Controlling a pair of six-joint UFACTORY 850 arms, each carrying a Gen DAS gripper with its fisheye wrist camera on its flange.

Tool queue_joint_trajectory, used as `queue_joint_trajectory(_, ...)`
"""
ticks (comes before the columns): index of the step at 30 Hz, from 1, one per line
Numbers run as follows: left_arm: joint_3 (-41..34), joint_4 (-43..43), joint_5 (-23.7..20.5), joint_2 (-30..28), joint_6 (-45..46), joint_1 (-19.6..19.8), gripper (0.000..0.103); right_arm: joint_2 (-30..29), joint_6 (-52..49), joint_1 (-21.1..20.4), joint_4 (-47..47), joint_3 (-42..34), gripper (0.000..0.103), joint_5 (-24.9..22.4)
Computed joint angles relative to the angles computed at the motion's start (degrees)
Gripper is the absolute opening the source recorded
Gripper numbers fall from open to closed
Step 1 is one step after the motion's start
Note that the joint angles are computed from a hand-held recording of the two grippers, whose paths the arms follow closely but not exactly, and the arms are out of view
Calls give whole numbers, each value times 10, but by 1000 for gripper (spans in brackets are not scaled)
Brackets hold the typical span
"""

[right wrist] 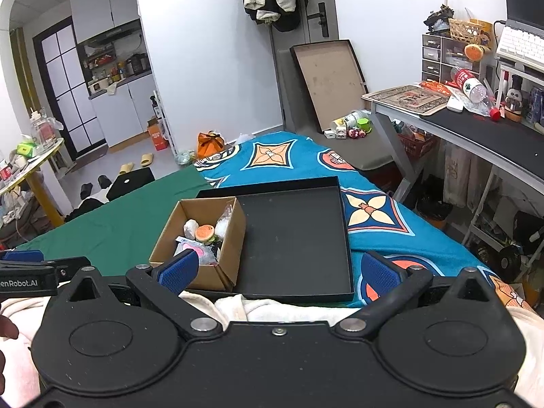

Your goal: Organize soft objects

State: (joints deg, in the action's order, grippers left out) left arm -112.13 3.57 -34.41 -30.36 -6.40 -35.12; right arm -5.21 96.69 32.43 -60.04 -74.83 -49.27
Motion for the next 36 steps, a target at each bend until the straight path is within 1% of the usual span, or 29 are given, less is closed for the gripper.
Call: queue_joint_trajectory(36,-5,-2,-6,-4,4,0,96,-1,-1,-2,4,-1,103,-8)
